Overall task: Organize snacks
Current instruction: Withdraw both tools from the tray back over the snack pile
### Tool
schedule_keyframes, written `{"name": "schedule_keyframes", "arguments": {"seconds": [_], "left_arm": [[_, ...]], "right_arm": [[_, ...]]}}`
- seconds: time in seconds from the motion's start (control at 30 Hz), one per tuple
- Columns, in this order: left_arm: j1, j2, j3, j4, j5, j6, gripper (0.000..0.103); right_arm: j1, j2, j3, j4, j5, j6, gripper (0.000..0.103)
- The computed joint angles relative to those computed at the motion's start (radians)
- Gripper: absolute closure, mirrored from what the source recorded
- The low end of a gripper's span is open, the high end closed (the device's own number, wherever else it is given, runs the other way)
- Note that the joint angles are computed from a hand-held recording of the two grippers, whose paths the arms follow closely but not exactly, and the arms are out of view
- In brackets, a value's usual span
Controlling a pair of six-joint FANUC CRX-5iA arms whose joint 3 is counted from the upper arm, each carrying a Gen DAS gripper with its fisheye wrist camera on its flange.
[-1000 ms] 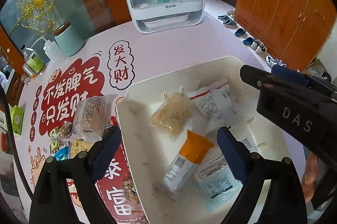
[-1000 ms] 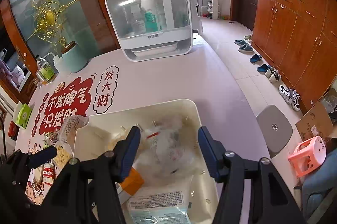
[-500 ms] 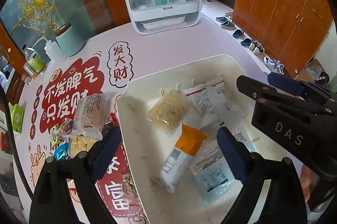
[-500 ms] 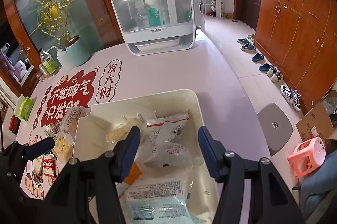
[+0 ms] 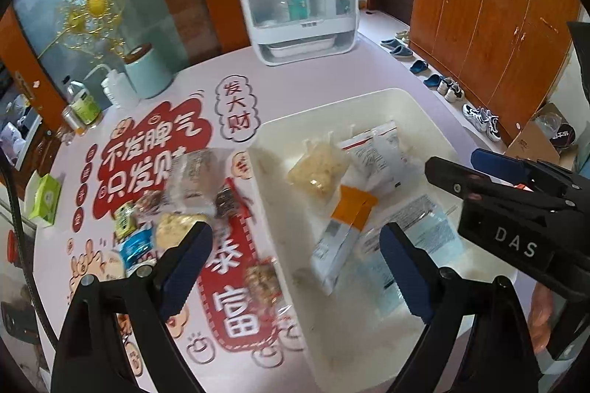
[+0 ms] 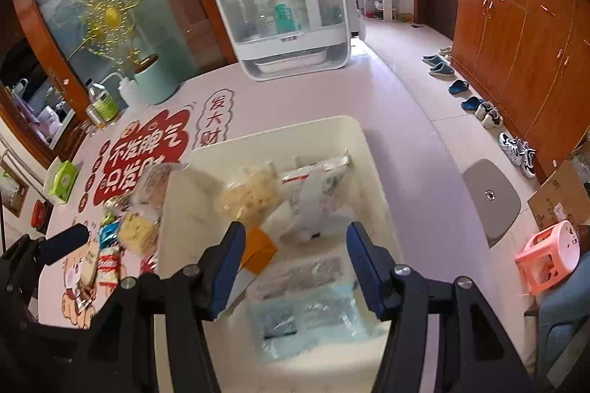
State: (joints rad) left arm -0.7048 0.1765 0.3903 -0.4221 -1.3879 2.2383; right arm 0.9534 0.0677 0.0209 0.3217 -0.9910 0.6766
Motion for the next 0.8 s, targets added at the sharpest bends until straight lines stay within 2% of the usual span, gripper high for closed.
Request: {"name": "schedule_keyframes", "arguments": {"seconds": [0.27, 0.5, 0.67, 0.8], "left_arm": [[-0.014, -0.160, -0.135, -0.036, -0.015, 0.023, 0.012], [0.032, -0.325, -0.278, -0.027, -0.026, 0.022, 0.012], [0.123, -0.456, -0.386, -0.005, -0.032, -0.007, 0.012], [0.254, -0.564, -0.480, 0.040, -0.022, -0.075, 0.012]], "right_arm": [[0.098, -0.039, -0.013, 0.024, -0.022, -0.052, 0.045], [0.185, -0.015, 0.035, 0.033, -0.041, -0.060, 0.045], [0.239, 0.046, 0.111, 0.040, -0.063, -0.063, 0.045], [0.271, 0.111, 0.187, 0.024, -0.084, -0.059, 0.045]]}}
